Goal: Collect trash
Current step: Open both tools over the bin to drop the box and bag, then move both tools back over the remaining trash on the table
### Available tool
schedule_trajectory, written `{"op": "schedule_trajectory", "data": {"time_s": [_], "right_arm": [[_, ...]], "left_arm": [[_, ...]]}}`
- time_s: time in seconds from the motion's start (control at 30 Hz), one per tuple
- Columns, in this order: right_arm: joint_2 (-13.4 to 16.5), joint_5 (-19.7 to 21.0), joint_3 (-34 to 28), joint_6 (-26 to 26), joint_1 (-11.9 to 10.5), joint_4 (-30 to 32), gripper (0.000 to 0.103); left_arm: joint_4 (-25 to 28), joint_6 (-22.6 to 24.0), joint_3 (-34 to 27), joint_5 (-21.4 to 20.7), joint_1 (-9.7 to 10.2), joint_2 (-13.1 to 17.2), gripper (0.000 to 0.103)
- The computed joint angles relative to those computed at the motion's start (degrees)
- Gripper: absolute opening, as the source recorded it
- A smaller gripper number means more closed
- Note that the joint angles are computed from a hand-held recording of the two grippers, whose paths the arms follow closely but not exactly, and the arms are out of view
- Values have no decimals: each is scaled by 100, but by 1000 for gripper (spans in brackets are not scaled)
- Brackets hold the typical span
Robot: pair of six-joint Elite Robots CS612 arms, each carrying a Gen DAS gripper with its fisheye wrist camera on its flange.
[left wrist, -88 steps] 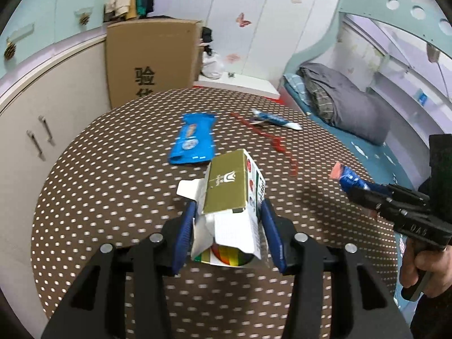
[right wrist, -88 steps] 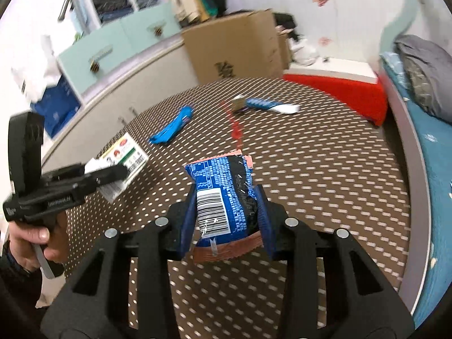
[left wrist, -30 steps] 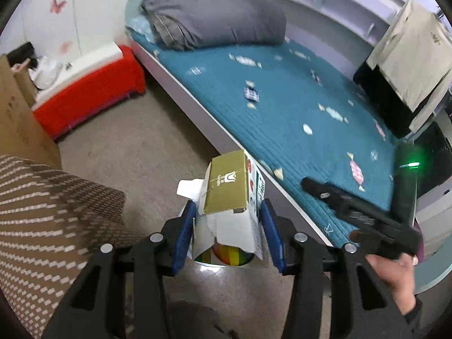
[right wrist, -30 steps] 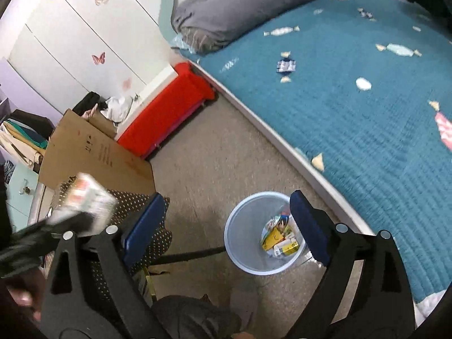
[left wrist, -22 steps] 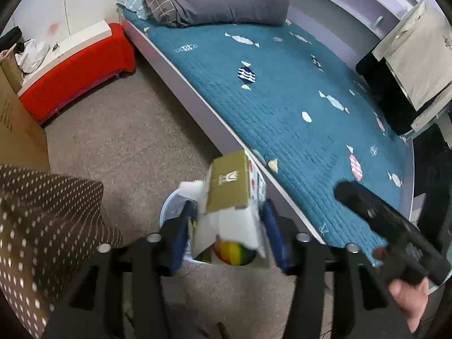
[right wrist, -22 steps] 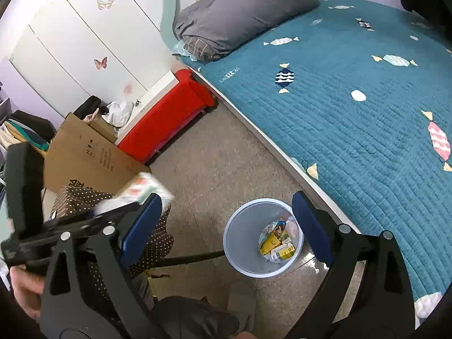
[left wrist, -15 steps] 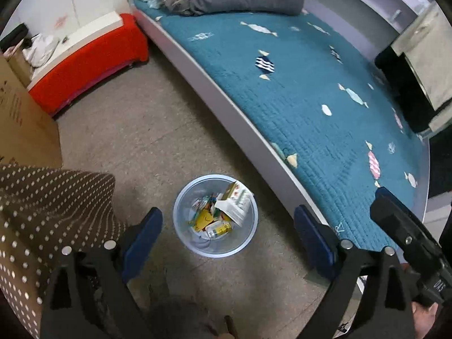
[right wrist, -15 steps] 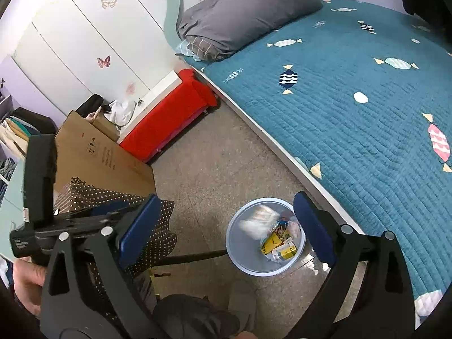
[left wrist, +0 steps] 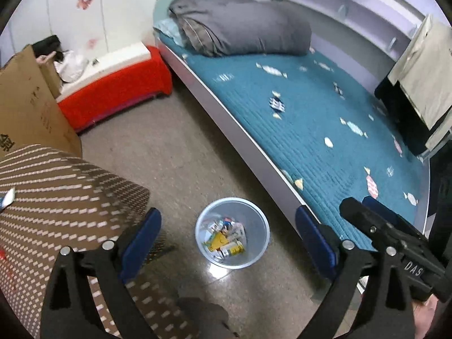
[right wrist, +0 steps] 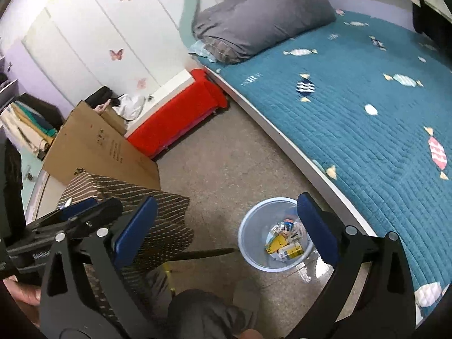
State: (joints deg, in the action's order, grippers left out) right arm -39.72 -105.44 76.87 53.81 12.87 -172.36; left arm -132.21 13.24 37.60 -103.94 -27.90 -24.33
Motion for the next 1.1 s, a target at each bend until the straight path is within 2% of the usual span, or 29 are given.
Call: {"op": "schedule_trajectory", "data": {"time_s": [0.1,0.27,0.57,0.87,1.1], "right_arm": [[-1,-86,-155,-183,79,75,97],[50,-141,-497,-491,210,186,97],[334,-13,-1380,-1091,464,573,97],[824,303,-2486,-1644,668,1185,97],[1494,734,-3802,-2106,771,1999,97]], "left_arm": [[-317,3,322,20,82,-194,95],[-596,-322,690,-99,293,-426,95],[-1227,-790,1233,-161,687,-725,95],[-1942,-1157,1698,10,1065,-917,95],[-2344,-1617,1744,540,1353,-854,95]]}}
